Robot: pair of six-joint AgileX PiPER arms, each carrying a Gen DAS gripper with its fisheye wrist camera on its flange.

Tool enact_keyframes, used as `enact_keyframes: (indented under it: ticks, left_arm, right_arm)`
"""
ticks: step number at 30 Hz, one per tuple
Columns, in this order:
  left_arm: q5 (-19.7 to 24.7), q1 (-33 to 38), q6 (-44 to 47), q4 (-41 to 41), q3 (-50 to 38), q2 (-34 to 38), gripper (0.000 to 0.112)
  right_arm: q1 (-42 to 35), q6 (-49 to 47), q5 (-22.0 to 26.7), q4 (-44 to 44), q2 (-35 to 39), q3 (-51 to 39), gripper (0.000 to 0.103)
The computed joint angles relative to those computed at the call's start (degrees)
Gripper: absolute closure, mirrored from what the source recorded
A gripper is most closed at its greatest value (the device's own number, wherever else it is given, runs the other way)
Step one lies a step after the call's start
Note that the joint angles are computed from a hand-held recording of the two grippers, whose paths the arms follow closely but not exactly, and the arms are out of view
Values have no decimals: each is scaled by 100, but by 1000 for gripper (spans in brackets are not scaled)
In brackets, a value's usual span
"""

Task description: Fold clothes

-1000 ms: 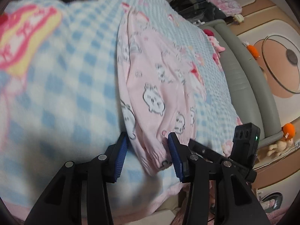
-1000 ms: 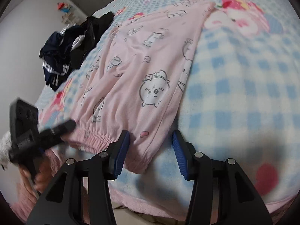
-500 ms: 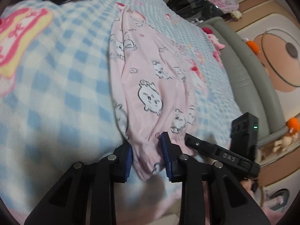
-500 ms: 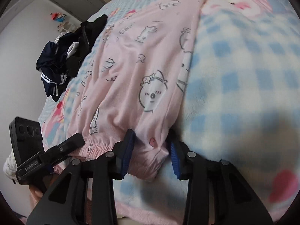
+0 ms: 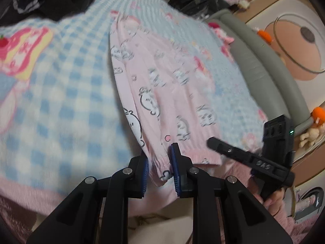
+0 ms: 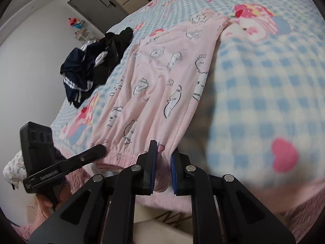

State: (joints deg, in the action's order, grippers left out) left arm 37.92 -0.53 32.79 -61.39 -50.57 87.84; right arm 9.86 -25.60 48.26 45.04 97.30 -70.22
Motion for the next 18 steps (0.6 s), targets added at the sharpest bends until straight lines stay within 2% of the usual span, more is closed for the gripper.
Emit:
enact_keyframes:
  ticks: [1, 4, 5, 6, 7, 8, 11, 15, 18]
  left_arm:
    - [156, 113, 63, -69, -11, 92, 82]
    - [618, 440, 196, -210, -68, 386, 75]
    - [710, 536, 264, -261, -78, 403, 71]
    - [671, 610, 378, -321, -60, 269, 63]
    - [585, 669, 462, -350, -55, 141, 61]
    - [526, 731, 527, -384, -79, 69, 61]
    - [346, 879, 514, -424, -425, 236, 60]
    - [29, 681, -442, 515, -1350, 923, 60]
    - [62, 732, -240, 94, -1491, 1264, 60]
  right_arm:
    - [57, 96, -42, -151, 81, 26, 91]
    - [-62, 63, 107, -30, 286, 40, 87]
    - [-153, -48, 154, 127, 226, 45, 80]
    - [-245, -155, 204, 282, 169, 48, 77]
    - [-303, -209, 182, 343, 86, 51, 71]
    - [-292, -148, 17, 196, -41, 51, 68]
    - [-280, 123, -275, -314, -69, -228, 68]
    - [-469, 323, 193, -280, 682, -1030, 68]
    - [-553, 262, 611, -97, 1267, -1658, 68]
